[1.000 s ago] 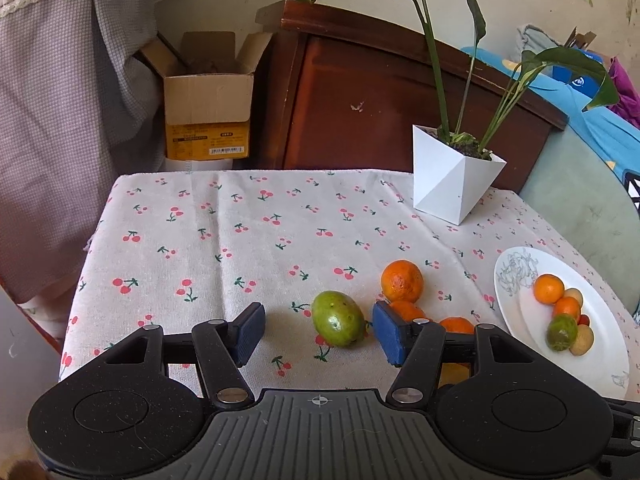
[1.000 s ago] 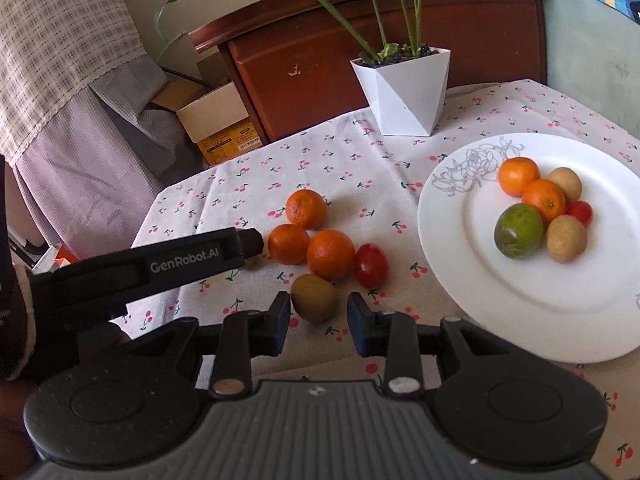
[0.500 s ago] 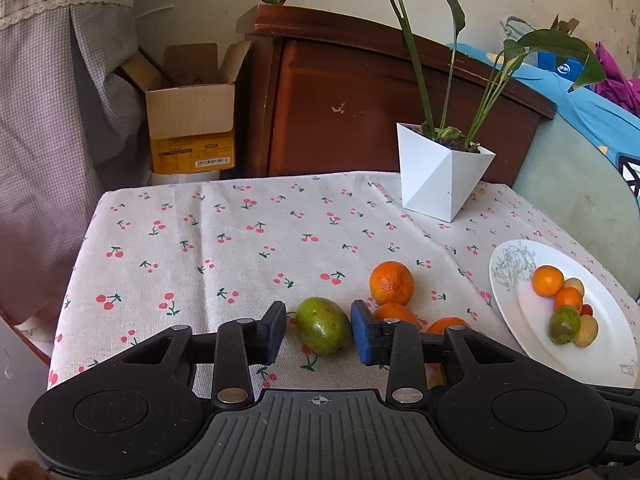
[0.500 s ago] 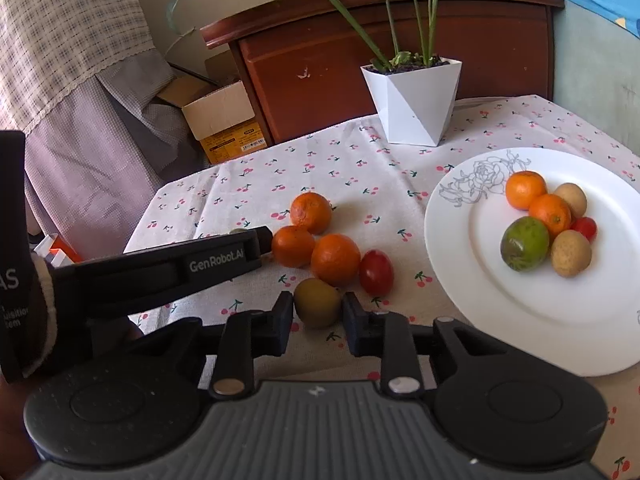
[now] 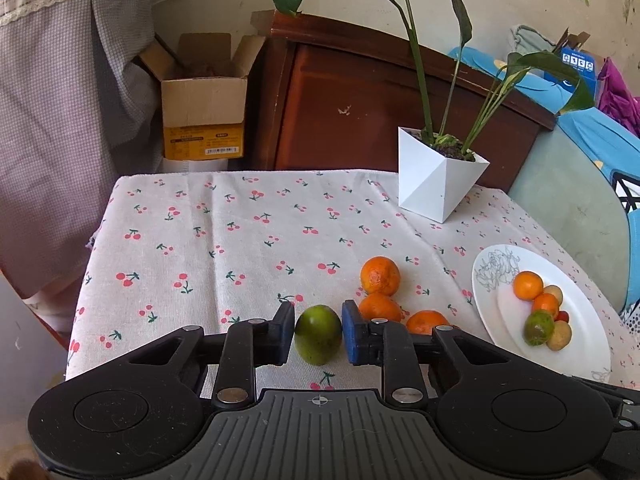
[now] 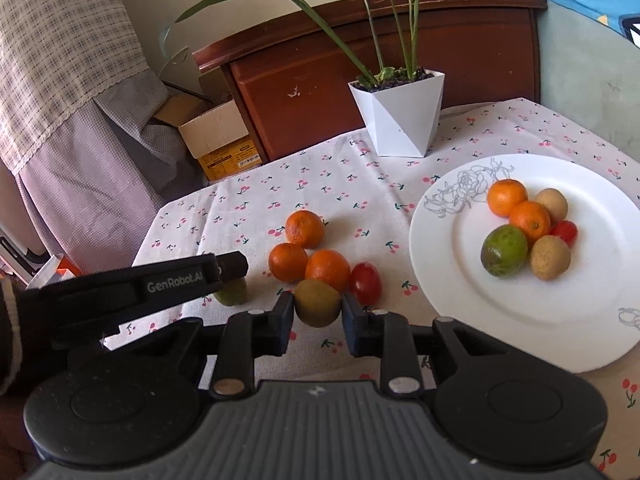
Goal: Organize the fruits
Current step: 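Grasp the brown kiwi with the right tool while the left tool grasps the green lime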
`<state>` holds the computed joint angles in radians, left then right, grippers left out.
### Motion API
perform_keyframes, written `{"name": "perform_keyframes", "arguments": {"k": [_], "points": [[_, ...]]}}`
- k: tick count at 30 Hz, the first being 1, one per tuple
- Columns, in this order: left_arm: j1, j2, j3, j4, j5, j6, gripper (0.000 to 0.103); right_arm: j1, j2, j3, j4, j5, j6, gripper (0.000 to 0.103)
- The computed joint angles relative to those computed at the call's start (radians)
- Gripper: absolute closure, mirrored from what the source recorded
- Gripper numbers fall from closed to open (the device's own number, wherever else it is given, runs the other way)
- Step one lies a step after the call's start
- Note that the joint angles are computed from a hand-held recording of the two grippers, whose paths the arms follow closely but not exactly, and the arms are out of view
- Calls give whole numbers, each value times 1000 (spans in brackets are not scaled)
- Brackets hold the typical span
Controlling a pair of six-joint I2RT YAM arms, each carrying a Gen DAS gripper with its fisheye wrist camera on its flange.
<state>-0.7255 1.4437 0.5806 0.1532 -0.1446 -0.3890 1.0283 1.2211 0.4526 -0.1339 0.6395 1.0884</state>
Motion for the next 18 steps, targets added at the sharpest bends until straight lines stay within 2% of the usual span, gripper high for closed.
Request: {"name": "perform_keyframes", "arguments": {"k": [5, 10, 16, 18], "points": [[-28, -27, -2, -34, -14, 32, 81, 16, -50, -14, -37, 25, 26, 77], [-28, -13, -21, -9, -37, 25, 81, 27, -98, -28, -87, 39, 78, 77], [-42, 29, -9, 17, -62, 31, 74, 31, -133, -42, -111, 36, 122, 77], [-50, 33, -1, 11, -99, 30, 73, 32, -135, -43, -115, 36, 127, 77]]}}
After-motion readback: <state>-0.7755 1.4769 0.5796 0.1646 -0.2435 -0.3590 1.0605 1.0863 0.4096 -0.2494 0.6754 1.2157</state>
